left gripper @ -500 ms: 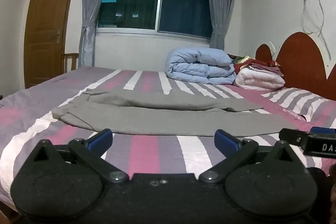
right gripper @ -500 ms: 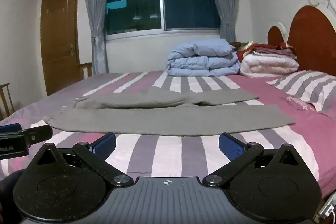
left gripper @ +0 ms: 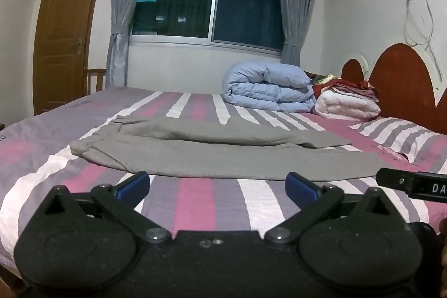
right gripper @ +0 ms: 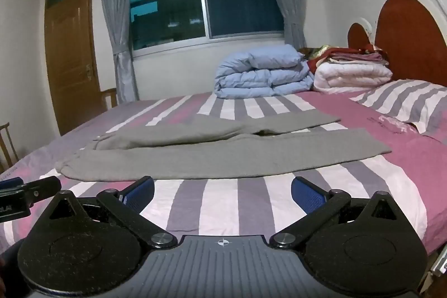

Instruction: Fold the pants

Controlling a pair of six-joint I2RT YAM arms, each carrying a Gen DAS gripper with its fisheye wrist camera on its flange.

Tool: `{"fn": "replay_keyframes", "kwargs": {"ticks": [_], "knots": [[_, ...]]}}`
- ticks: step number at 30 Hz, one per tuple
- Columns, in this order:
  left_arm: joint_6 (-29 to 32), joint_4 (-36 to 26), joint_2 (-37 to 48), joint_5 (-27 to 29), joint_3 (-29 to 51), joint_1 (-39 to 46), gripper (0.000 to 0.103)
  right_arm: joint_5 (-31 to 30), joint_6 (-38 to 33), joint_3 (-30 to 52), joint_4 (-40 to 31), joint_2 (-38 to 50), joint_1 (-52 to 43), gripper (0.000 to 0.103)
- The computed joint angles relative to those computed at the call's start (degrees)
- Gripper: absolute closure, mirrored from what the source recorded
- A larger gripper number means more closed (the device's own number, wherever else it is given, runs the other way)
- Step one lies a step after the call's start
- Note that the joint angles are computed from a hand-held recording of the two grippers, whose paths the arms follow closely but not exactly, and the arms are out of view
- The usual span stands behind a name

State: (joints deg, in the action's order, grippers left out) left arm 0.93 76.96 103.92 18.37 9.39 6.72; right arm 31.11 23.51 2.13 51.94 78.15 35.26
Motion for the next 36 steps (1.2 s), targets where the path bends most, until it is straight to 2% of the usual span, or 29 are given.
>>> {"fn": "replay_keyframes", "kwargs": {"ticks": [6, 36], "knots": [[0.1, 0.4, 0.2, 0.0, -0.1, 0.1, 0.006, 0.5, 0.2, -0.2, -2.4, -2.5, 0.6, 0.0], [0.5, 0.8, 0.4, 0.4, -0.3, 0.4, 0.006, 0.1, 0.2, 0.1, -2.3, -2.3, 0.2, 0.0]]}}
